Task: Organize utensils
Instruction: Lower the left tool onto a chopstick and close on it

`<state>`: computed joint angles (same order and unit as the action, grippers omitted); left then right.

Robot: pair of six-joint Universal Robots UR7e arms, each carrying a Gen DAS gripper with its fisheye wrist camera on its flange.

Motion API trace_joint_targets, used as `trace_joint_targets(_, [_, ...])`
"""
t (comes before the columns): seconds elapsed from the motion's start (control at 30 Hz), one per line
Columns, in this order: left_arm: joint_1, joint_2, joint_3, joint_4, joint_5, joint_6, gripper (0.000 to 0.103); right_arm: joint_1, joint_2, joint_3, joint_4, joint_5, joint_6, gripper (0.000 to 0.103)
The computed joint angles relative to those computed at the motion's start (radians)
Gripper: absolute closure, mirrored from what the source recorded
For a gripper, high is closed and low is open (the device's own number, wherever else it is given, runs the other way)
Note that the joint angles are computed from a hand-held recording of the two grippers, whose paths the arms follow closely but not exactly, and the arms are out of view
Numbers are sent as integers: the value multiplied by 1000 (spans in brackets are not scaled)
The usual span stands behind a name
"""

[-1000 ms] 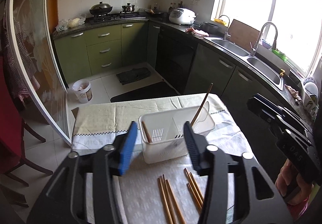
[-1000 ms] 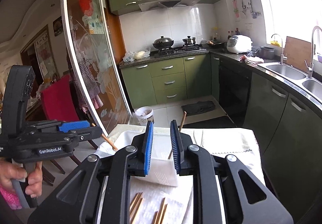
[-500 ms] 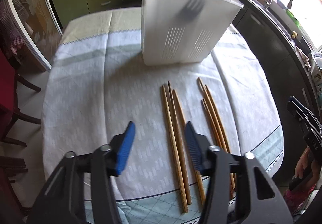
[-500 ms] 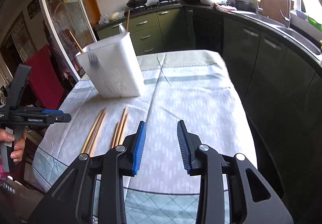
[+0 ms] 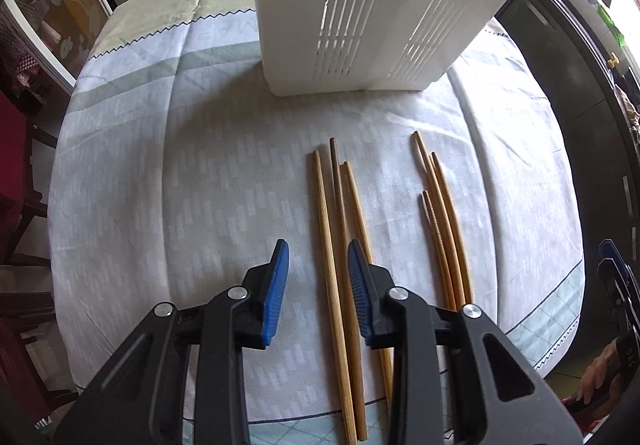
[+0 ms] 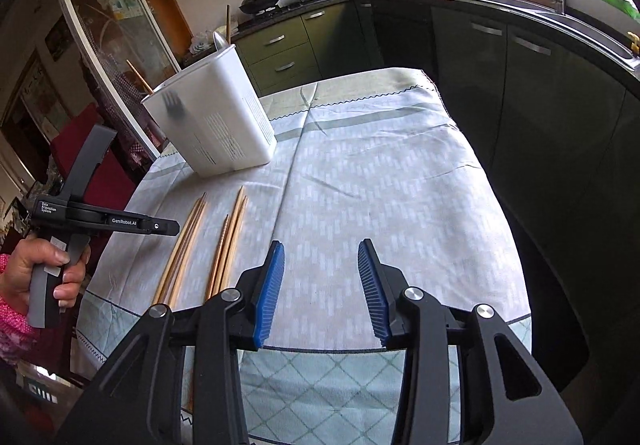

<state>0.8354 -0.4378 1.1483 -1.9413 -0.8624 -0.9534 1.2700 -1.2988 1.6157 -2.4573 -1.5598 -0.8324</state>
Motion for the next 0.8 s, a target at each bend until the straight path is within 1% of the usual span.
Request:
trace_joint_targets(0.07, [3, 13, -20, 21, 5, 0, 75, 0, 1, -2, 4, 0, 2, 64])
trace_joint_targets(0.17, [9, 40, -62, 63, 5, -7, 87, -1, 0, -3, 7, -2, 3, 64])
trace_joint_targets(0.2, [11, 50, -77, 76, 4, -7, 89, -2, 1, -4, 9, -2, 4, 64])
trace_joint_targets(0.43, [9, 63, -85, 100, -3, -10, 91, -4, 0, -5, 13, 1, 3, 64])
trace_joint_targets(0.5, [10, 79, -103, 114, 7, -6, 92, 0, 2, -9, 19, -6, 0, 64])
trace_joint_targets(0.57, [9, 82, -107, 122, 8, -4, 95, 11, 6, -9, 22, -24, -12, 64])
trace_joint_targets(0.67, [12, 74, -93, 120, -2, -7, 96, 35, 20, -17, 40, -62, -33, 64])
trace_joint_targets(0.8, [14, 33, -36, 118, -1, -17, 97, 79, 71, -69, 122, -137, -35, 64])
